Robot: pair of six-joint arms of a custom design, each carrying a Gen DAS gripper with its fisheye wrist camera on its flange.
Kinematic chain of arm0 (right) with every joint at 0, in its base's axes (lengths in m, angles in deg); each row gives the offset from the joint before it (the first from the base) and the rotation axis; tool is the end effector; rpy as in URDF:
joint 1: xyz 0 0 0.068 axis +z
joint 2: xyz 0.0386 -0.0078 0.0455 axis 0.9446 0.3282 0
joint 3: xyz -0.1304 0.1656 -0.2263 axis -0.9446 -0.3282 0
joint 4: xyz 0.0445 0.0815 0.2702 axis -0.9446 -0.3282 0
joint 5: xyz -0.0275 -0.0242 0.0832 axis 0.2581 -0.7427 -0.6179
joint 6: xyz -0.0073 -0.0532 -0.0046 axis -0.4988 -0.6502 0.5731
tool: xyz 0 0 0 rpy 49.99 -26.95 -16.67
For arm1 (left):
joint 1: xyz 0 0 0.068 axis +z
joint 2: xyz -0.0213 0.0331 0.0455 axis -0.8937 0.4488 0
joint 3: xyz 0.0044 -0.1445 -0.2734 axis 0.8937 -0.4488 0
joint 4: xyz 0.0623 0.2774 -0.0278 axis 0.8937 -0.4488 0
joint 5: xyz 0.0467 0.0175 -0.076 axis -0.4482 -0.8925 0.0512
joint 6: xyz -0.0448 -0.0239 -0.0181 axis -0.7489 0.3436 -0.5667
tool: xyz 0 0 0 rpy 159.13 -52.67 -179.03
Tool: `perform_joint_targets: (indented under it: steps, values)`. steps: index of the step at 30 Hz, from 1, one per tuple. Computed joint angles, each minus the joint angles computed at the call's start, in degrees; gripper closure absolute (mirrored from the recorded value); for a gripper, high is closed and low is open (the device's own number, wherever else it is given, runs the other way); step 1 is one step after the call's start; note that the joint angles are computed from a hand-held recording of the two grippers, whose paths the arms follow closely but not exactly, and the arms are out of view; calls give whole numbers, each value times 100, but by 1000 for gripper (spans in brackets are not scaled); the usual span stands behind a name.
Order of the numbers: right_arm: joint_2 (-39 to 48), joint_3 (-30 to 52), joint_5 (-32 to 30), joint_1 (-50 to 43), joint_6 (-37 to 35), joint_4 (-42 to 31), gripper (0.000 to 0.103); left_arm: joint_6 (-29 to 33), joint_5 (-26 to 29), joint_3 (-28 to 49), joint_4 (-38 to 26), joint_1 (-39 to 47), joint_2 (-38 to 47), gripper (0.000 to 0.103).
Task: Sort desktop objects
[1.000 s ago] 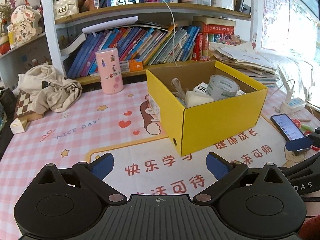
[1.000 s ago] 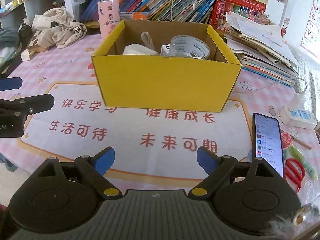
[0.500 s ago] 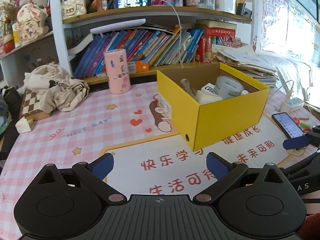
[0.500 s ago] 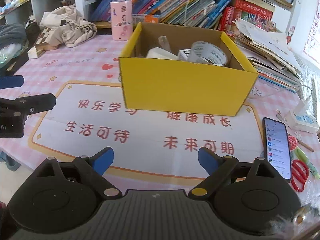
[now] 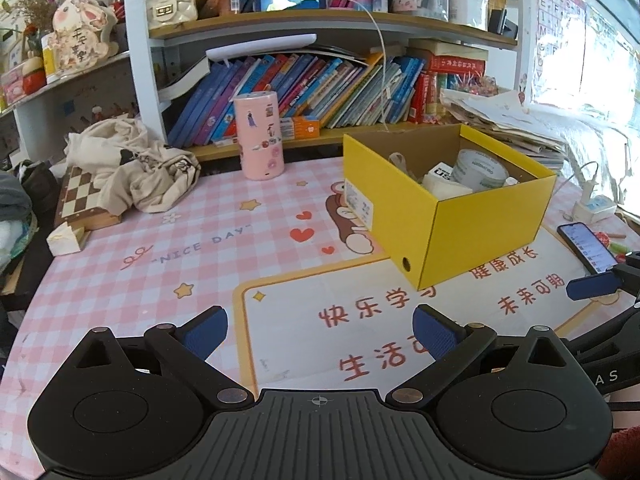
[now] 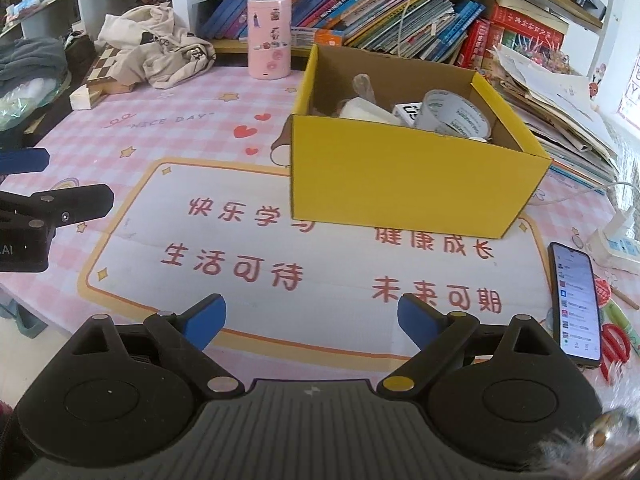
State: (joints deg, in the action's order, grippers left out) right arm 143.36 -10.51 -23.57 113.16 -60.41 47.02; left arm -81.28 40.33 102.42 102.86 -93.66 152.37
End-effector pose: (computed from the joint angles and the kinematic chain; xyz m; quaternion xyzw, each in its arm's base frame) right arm 0.2162 0.1807 0.1108 -0.1145 0.9342 0.0203 0.3373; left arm 0.2163 -0.1157 0.1159 0.1036 0.8943 -0.0327 0.4341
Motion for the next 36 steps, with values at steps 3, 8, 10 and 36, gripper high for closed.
perform_joint_targets:
  steps: [3, 8, 10, 36]
  values:
    - [86, 85, 36, 104, 80, -72, 10, 29, 114, -78, -1, 134, -44, 2]
    - [183, 190, 129, 270, 213, -179, 10, 95, 324, -188, 28, 348, -109, 2]
    - [216, 225, 159, 322, 266, -217, 10, 111, 384, -239, 49, 405, -142, 2]
    - [322, 409, 584, 851, 722, -508, 9, 377, 744, -712, 247, 661, -585, 0]
